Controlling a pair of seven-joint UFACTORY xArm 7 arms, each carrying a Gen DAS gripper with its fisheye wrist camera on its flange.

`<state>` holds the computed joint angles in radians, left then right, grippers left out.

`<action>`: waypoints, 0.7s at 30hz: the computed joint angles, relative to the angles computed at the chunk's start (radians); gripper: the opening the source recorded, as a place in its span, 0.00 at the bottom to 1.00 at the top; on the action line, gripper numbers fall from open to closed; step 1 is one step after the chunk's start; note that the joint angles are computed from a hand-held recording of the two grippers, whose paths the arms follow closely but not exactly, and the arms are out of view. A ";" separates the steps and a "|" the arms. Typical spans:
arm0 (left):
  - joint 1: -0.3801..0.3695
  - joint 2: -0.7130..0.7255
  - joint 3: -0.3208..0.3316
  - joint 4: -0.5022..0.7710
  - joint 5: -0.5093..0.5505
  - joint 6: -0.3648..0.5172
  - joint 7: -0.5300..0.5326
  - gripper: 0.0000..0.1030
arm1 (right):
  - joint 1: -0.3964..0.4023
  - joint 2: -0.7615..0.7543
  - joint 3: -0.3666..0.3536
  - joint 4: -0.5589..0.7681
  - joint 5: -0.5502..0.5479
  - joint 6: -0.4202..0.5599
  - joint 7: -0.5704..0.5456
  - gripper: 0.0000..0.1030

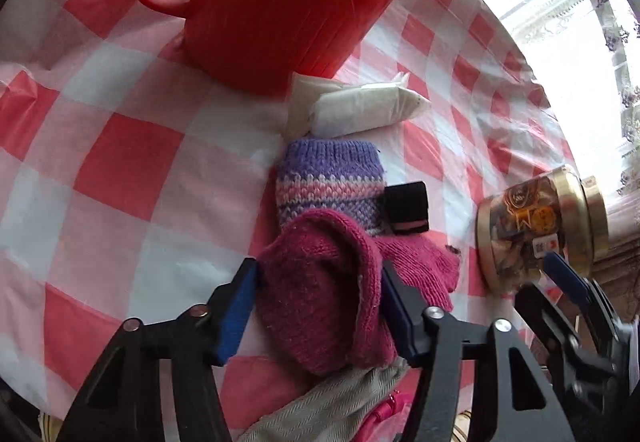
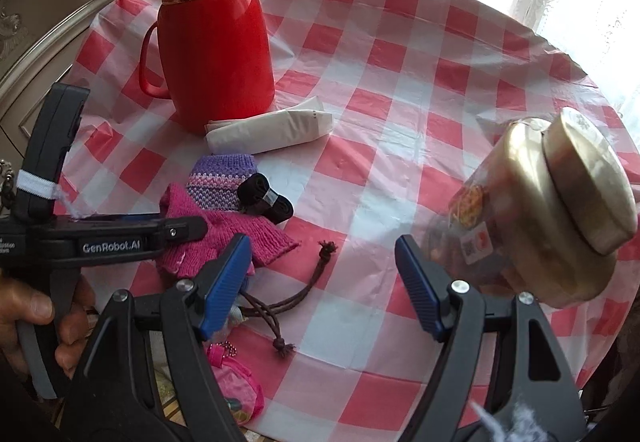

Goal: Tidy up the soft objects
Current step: 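Grasp the magenta knit glove with the left tool while the right tool grasps the black hair tie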

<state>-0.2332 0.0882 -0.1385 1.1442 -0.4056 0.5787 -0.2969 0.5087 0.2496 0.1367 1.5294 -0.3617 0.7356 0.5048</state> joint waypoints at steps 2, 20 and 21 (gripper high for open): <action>-0.002 -0.005 -0.001 -0.006 0.008 -0.008 0.014 0.46 | -0.006 0.033 0.005 0.027 0.025 -0.009 -0.023 0.75; -0.005 -0.138 0.020 -0.138 0.241 -0.043 -0.138 0.51 | 0.016 0.260 -0.006 0.238 0.193 0.002 -0.194 0.75; -0.003 -0.146 0.022 -0.148 0.236 -0.046 -0.141 0.52 | 0.020 0.271 -0.008 0.250 0.194 0.007 -0.202 0.75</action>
<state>-0.2367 -0.0574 -0.1165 0.9965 -0.1695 0.5326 -0.4382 0.5285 0.5210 0.1291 1.7789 -0.1681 0.7421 0.3028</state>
